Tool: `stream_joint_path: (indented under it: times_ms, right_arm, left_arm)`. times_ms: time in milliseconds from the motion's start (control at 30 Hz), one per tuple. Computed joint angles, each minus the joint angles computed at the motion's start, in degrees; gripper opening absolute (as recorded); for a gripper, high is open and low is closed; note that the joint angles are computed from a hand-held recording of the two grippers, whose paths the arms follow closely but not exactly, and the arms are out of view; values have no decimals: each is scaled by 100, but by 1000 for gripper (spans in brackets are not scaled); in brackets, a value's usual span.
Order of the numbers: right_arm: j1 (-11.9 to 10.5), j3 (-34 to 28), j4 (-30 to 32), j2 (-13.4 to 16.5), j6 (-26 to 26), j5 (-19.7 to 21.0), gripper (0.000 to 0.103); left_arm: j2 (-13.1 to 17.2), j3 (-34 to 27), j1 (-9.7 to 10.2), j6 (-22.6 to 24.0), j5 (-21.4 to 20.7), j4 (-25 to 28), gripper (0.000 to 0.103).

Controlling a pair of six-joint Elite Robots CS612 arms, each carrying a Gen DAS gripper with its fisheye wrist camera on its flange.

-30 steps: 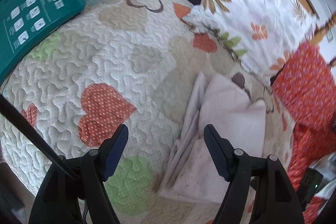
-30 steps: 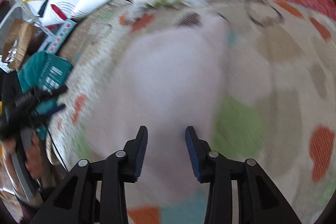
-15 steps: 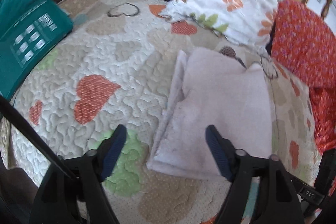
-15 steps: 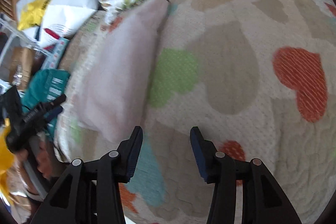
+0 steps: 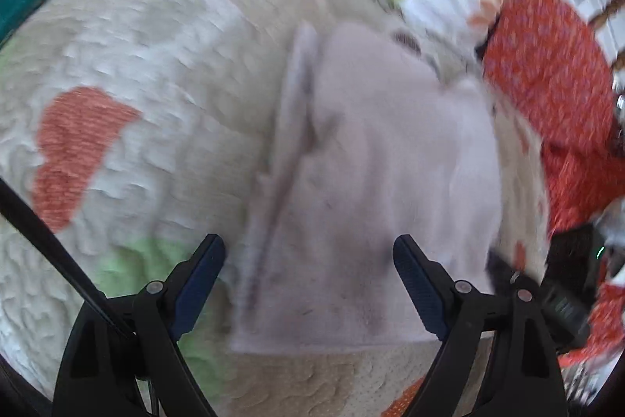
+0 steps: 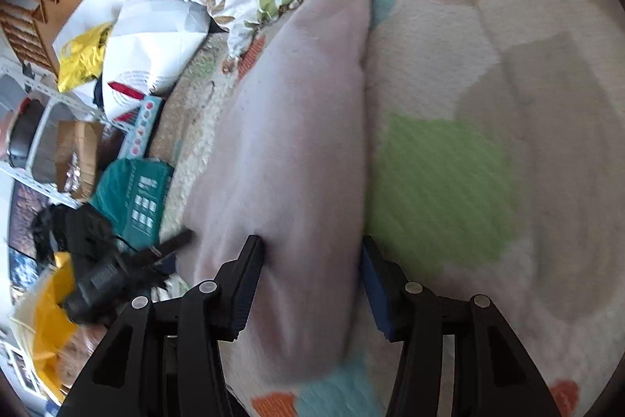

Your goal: Fold small clothes

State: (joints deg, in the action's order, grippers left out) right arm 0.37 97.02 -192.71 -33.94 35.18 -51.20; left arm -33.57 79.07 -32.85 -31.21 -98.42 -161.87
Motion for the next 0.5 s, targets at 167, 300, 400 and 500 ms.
stream_joint_path:
  times_ms: [167, 300, 400, 500]
  right_arm:
    - [-87, 62, -120, -36, 197, 284, 29]
    - [-189, 478, -283, -374, -170, 44, 27]
    - [-255, 818, 85, -636, -639, -334, 27]
    - [-261, 936, 666, -747, -1045, -628, 34]
  left_arm:
    - [-43, -32, -201, 245, 214, 119, 35]
    - [-102, 89, -212, 89, -381, 11, 25]
    - [-150, 177, -267, 240, -625, 131, 25]
    - [-164, 190, -317, 393, -512, 335, 31]
